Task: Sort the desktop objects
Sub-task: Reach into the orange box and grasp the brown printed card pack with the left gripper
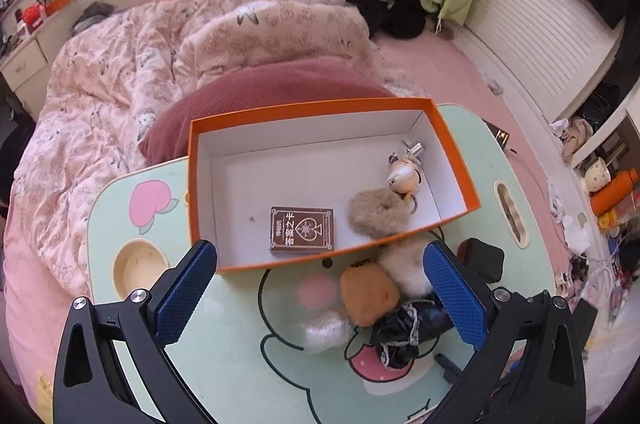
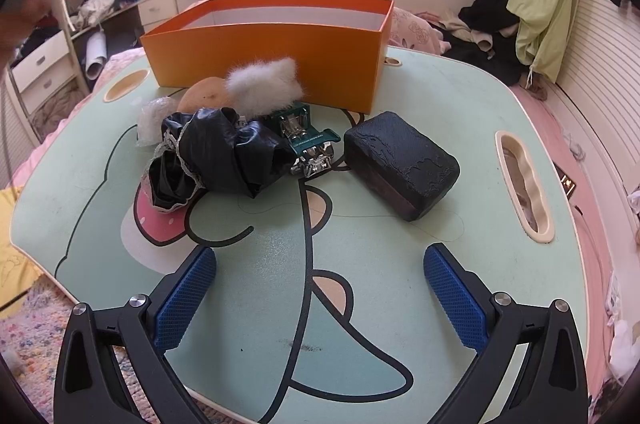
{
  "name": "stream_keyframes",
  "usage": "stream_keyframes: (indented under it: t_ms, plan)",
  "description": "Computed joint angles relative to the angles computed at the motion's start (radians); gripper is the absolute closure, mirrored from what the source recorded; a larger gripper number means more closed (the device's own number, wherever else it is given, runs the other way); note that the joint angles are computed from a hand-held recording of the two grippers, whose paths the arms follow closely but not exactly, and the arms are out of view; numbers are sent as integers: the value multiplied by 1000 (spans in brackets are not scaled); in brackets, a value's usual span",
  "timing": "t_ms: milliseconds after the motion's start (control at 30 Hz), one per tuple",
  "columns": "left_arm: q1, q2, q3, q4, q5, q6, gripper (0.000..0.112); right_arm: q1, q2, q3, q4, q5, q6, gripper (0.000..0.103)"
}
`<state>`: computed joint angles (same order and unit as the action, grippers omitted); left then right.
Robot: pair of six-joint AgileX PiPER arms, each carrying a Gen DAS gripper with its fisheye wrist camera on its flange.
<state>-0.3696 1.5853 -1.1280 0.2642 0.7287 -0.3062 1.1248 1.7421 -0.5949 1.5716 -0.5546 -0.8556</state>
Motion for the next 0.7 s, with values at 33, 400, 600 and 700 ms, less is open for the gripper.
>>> stream_keyframes:
  t_ms: [33, 400, 600, 700]
  plan:
    - [21, 79, -91, -41, 63, 34, 10, 0, 0, -1, 0, 0, -1, 0]
    - [54, 396, -370, -64, 273, 38, 26, 1, 2, 4, -24, -2, 24, 0]
    - [18, 448, -399, 61, 304, -22, 35, 2, 3, 5, -26, -2, 27, 0]
    - [2, 460, -392, 118, 306, -45, 55, 0, 4, 3, -27, -1, 28, 0]
